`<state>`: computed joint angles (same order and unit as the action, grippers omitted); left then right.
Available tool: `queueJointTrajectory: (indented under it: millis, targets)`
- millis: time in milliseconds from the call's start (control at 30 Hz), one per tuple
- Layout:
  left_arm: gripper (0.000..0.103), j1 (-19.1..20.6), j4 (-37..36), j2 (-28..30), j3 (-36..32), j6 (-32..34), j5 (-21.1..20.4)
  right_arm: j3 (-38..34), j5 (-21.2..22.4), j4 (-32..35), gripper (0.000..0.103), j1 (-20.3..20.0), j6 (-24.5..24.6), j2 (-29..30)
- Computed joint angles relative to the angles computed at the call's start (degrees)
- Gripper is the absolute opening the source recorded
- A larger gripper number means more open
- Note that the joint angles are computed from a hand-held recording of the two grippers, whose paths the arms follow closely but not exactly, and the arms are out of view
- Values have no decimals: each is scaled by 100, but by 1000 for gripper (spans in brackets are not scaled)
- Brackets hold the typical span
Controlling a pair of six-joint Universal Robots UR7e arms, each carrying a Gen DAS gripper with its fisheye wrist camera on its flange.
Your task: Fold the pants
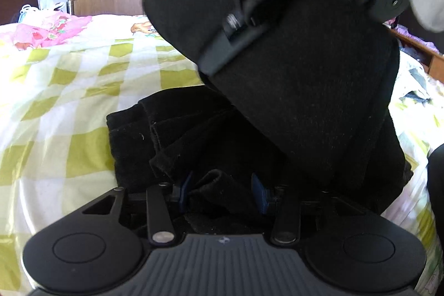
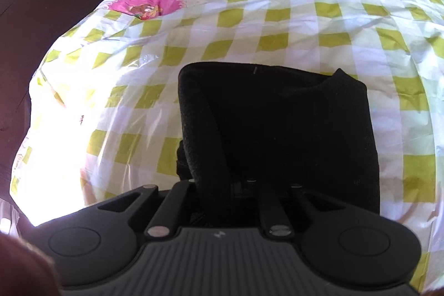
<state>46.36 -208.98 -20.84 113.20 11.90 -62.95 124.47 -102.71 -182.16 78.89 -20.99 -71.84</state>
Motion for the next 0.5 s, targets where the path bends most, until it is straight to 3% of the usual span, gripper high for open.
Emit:
queueJointTrajectory:
  millis: [67,200,333,400,500]
  targets:
    - [54,58,-41,-2,0,2,-125,-5,47,-56,10,86,157,116]
    - [54,159,-521,-114,316,54,-404,-253,-505,-407,14,165,212,750]
    - [59,249,-961,-467,886,-301,-602,-234,-166,-33,17,100,218,509]
    - [59,269,-1112,-668,1142,-684,-685,-176,94,45,24,80,59,332]
    - [59,180,-1458,-806,1455,-883,-481,-51,253,7,27,156,-251,102]
